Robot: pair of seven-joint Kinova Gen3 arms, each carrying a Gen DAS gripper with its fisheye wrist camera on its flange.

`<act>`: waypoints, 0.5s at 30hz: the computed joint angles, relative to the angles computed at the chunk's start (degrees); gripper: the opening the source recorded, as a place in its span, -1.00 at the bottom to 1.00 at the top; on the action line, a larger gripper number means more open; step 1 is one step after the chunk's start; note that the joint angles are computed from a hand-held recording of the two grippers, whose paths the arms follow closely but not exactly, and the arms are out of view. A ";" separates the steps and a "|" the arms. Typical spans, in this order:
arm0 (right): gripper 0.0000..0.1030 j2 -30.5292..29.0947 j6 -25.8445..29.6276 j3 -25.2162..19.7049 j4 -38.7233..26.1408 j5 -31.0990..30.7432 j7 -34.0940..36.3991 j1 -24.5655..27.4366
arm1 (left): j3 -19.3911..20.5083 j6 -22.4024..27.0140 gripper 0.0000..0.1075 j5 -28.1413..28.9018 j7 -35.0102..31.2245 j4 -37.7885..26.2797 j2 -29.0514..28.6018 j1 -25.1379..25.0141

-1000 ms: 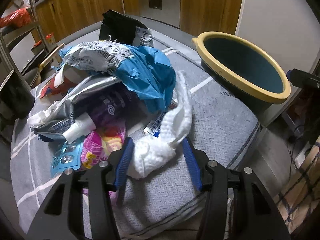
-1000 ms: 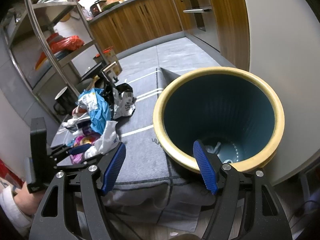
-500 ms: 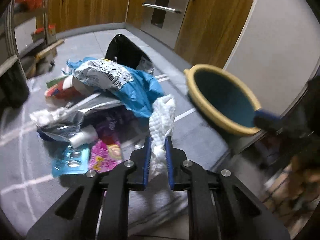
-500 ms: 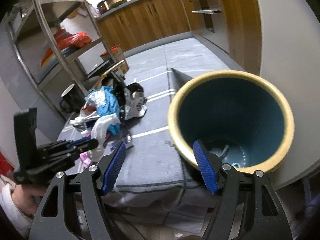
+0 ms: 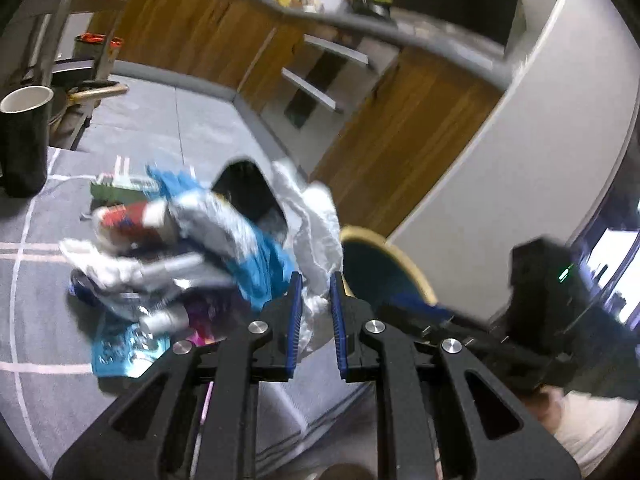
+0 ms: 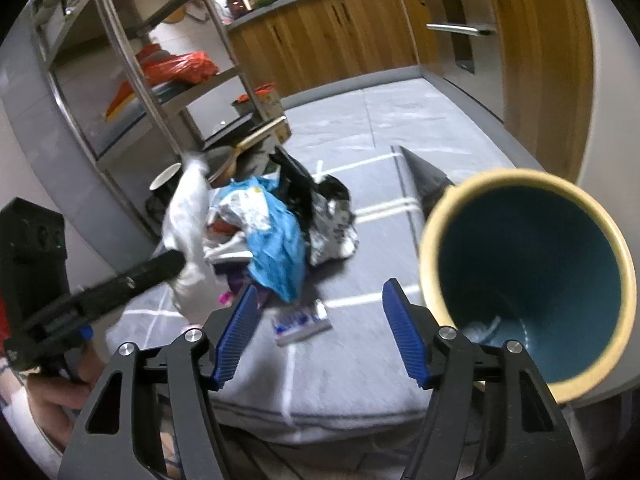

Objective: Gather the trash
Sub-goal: 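Grasp the blue printed package with the right gripper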

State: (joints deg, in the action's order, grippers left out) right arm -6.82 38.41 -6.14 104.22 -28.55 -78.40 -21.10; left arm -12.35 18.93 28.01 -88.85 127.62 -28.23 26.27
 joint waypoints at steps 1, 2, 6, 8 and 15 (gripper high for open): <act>0.25 0.46 0.02 -0.48 -0.71 0.65 -0.41 -0.19 | -0.84 -1.39 -0.75 0.32 0.47 0.60 -0.88 0.17; 0.24 1.18 0.05 -1.09 -1.73 1.50 -0.73 -0.53 | -0.61 -1.85 -0.75 0.22 1.45 0.82 -1.37 -0.69; 0.18 4.60 0.71 -3.43 -6.26 6.19 -2.63 -1.89 | -1.56 -4.29 -0.75 0.44 5.70 2.71 -4.18 -3.90; 0.17 6.90 1.46 -4.43 -9.10 8.64 -3.68 -2.80 | -1.10 -3.77 -0.75 -0.86 8.23 2.81 -4.92 -6.49; 0.16 14.69 6.19 -6.09 -18.91 16.38 -6.23 -6.45 | -0.46 -2.46 -0.75 -4.15 14.67 3.48 -5.53 -11.25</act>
State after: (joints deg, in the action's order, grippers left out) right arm 7.87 44.59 -12.23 85.31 -12.17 -84.64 -27.55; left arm -12.82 16.46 23.87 -74.18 131.10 -33.76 15.02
